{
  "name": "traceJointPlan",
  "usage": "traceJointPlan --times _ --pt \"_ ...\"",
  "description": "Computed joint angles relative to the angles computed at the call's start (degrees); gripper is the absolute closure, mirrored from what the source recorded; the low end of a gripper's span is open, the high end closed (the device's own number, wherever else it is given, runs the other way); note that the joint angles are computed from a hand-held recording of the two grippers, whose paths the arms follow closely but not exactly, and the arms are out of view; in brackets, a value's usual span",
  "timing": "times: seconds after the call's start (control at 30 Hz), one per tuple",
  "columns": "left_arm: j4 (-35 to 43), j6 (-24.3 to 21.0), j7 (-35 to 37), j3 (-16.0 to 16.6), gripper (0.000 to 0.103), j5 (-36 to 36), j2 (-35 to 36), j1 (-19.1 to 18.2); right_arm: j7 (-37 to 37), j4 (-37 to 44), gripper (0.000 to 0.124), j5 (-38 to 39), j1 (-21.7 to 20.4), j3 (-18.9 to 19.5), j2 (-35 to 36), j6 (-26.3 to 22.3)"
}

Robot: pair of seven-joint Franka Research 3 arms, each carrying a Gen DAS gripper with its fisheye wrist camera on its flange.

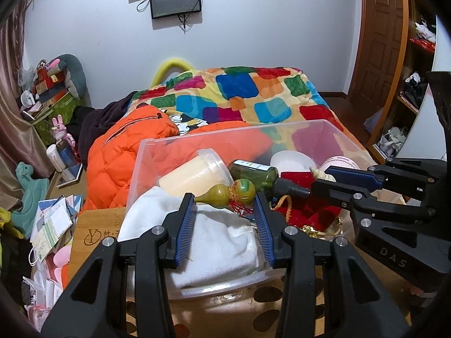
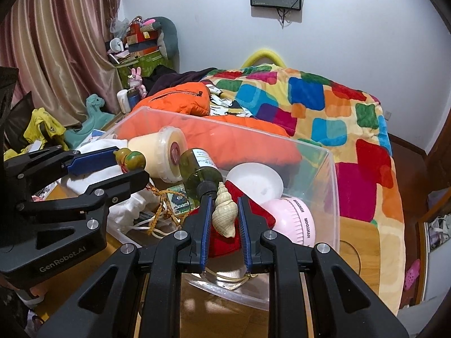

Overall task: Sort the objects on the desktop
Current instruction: 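Lower the charm and seashell into the box and open both tools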

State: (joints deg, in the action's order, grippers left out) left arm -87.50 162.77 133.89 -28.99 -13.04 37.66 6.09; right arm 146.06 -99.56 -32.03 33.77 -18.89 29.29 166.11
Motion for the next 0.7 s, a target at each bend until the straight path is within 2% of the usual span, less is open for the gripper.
traceJointPlan --times 0.33,0.57,0.7 --pt "-0.5 1.7 -0.9 0.4 0.061 1.9 0.2 -0.4 0.4 0.6 0.107 -0.9 0.2 0.0 0.5 -1.1" --pt "-0.5 1.4 -0.4 -0.6 0.054 1.8 0.4 0.3 0.8 0.2 0.106 -1.1 0.3 -0.2 0.3 0.0" --pt "-1.3 2.3 0.2 -1.4 0.048 1.7 0.3 0.9 2.6 -0.2 0.098 -2.6 1.7 -1.8 0.2 0.2"
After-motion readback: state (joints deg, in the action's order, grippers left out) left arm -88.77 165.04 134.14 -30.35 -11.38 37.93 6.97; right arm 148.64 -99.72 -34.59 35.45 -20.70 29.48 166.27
